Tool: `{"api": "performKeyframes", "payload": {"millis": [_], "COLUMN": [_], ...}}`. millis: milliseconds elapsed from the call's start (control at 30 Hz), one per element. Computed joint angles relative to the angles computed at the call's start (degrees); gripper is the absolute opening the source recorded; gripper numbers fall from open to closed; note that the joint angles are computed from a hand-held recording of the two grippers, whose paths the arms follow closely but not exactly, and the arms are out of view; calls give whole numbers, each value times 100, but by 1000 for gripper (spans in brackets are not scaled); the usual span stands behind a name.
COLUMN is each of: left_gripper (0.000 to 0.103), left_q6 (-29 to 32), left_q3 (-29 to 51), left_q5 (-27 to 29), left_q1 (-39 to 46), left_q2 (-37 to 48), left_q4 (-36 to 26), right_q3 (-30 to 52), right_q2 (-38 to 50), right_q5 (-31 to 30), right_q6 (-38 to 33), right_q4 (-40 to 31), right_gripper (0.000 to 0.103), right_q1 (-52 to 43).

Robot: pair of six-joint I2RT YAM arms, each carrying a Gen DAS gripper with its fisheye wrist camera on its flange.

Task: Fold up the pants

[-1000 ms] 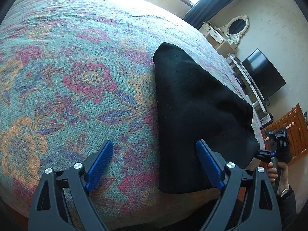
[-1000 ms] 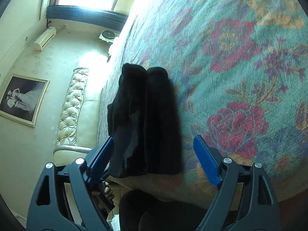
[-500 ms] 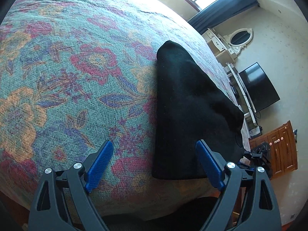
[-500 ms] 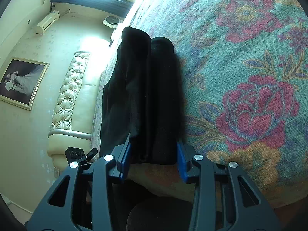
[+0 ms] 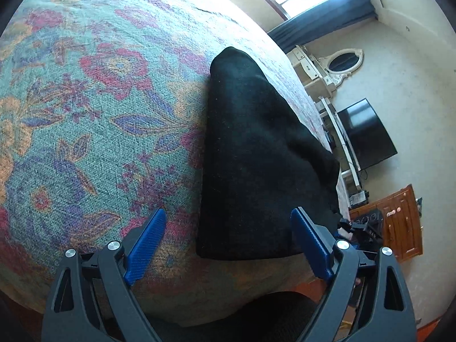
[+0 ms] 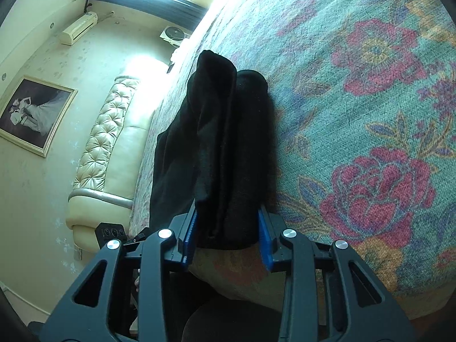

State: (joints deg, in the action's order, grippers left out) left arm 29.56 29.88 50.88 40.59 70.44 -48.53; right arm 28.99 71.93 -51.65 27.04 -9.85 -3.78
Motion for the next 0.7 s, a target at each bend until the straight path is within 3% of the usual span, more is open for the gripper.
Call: {"api": "performKeyframes", "payload": {"millis": [33, 67, 300, 367, 467, 600, 700], "left_gripper": [70, 55, 45, 45, 53, 73, 76], "left_q6": [24, 73, -339, -108, 89, 628, 779], "left_q3": [-38, -54, -408, -435, -366, 197, 490], "left_q5": [-109, -109, -129, -158, -67, 173, 275], "left_q1": [-140, -256, -234, -98, -8, 335, 656], "left_q2": [-187, -255, -528, -719, -632, 239, 238], "left_q4": [11, -35, 288, 35, -135, -832, -969], "right_q3": [16, 2, -18, -44, 44, 200, 405], "right_q2": [-14, -28, 214, 284, 495, 400, 652], "right_q5": [7, -18, -45, -172, -600, -905, -983], "right_q6": [-10, -28, -181, -219, -552, -1125, -1162], "right_q4": [-28, -49, 4, 31, -238, -716, -676], "right_gripper": [35, 35, 34, 35, 44, 77, 82], "right_q1": [-16, -53, -109, -171, -415, -1018, -1297]}}
